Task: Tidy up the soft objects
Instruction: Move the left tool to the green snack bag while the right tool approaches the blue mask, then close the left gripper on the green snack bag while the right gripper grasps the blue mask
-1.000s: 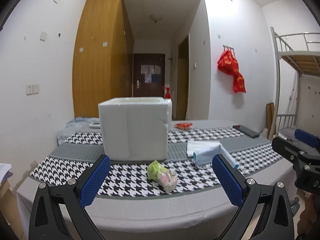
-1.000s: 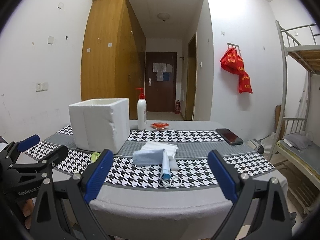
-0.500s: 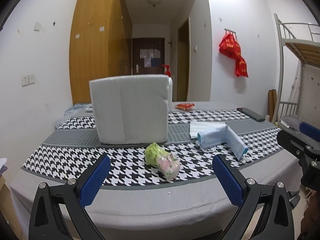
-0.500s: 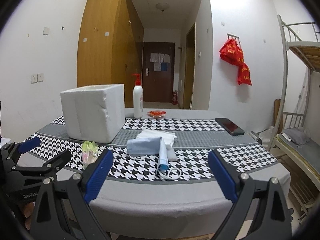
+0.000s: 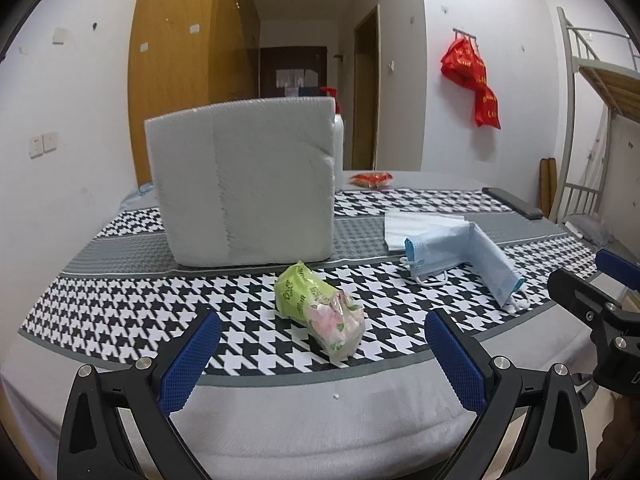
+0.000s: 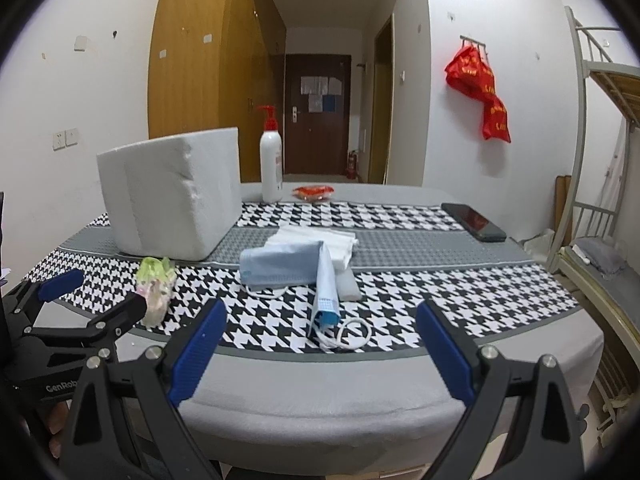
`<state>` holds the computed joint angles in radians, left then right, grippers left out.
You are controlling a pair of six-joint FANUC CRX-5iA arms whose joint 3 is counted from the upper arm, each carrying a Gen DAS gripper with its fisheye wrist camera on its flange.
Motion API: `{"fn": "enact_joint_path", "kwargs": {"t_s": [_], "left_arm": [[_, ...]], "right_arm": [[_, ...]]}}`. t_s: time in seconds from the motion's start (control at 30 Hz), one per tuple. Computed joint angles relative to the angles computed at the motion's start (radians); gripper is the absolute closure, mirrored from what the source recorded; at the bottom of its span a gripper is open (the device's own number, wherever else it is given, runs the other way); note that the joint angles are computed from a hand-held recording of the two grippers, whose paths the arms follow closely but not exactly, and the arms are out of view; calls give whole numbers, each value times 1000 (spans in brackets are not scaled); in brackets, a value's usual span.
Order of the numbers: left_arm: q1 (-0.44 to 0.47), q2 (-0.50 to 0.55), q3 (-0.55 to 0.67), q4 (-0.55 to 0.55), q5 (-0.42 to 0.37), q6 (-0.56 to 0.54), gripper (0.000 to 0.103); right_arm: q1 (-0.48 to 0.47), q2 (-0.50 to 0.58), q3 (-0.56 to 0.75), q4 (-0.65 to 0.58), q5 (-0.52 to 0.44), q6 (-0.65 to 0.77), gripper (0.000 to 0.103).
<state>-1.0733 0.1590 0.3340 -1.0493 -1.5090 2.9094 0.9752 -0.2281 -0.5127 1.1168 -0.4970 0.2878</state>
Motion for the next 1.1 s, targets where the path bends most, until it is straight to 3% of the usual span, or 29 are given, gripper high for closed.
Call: {"fn": "enact_joint_path", "kwargs": {"t_s": [0.23,0.7,0.9,1.07,1.1], "left_arm": [[78,-4,-8,80,52,-31,1],[184,27,19,203,74,-117,3],[220,49,38,242,102,-145,15],[246,39,17,277,133,-148,39],[246,41,18,272,133,-147,40]], "right_arm": [[-9,55,57,-80,5,68,6],[-21,148,163,-234,-4,224,6],[-20,171,184,-246,-24,244,6],[-19,183,193,-236,-34,250,6],[-17,185,195,-238,-37,251,7]]}}
